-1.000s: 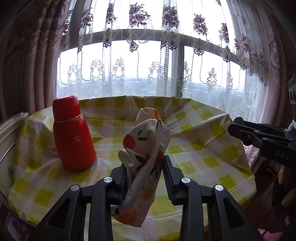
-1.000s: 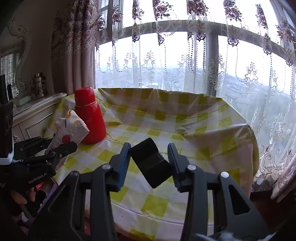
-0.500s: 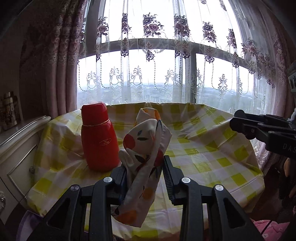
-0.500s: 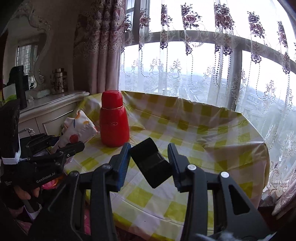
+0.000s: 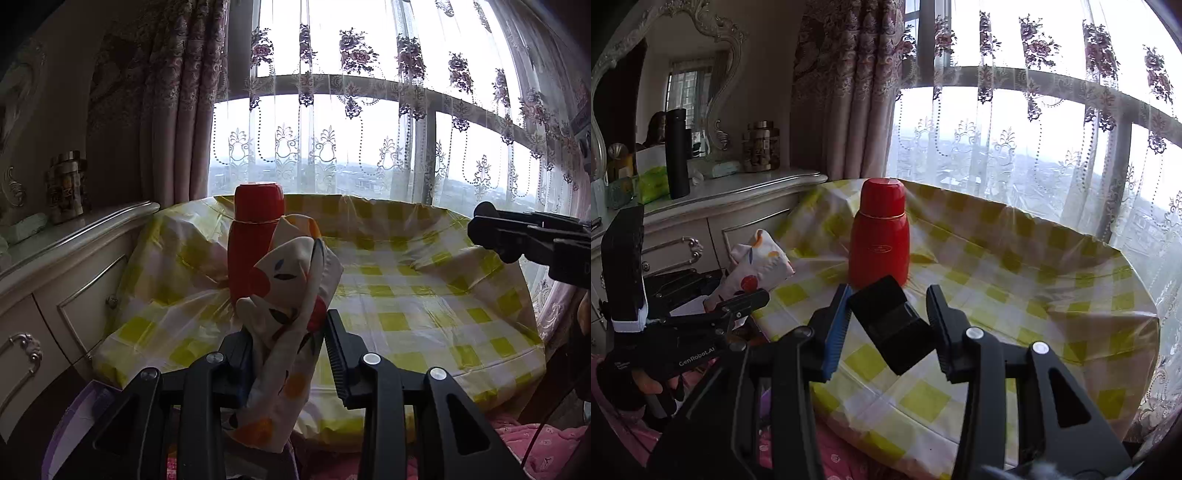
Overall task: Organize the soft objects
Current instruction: 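Carry the fruit-print pouch and black hair tie in both grippers toward the box, then open both grippers to release the pouch and hair tie into the box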
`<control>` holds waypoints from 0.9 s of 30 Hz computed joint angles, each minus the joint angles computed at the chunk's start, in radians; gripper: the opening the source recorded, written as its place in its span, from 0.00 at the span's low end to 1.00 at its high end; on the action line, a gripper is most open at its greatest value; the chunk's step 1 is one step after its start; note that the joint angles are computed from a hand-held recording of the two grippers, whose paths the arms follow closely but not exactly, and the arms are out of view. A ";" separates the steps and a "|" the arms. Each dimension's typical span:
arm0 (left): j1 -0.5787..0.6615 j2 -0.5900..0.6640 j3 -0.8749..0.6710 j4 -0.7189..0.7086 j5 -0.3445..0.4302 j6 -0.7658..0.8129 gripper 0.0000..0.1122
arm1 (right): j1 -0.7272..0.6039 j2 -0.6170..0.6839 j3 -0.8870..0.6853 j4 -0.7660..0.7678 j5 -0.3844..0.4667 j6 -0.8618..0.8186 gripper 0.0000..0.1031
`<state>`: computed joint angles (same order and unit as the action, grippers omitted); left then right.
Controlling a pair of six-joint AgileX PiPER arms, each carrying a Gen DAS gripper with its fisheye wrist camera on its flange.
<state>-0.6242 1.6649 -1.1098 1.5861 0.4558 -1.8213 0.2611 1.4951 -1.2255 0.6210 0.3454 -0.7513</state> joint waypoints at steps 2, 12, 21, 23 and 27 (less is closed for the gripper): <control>0.010 -0.025 0.035 -0.023 0.032 -0.006 0.32 | 0.038 0.046 -0.056 0.014 0.056 -0.021 0.44; 0.138 -0.214 0.314 -0.139 0.116 -0.093 0.32 | 0.284 0.381 -0.382 -0.110 0.304 0.025 0.44; 0.212 -0.261 0.409 -0.254 0.131 -0.028 0.79 | 0.397 0.666 -0.734 -0.274 0.576 0.127 0.63; 0.209 -0.255 0.402 -0.270 0.167 -0.003 0.82 | 0.406 0.682 -0.750 -0.314 0.605 0.163 0.66; 0.177 -0.295 0.410 -0.305 0.276 -0.011 0.82 | 0.427 0.687 -0.764 -0.419 0.645 0.260 0.69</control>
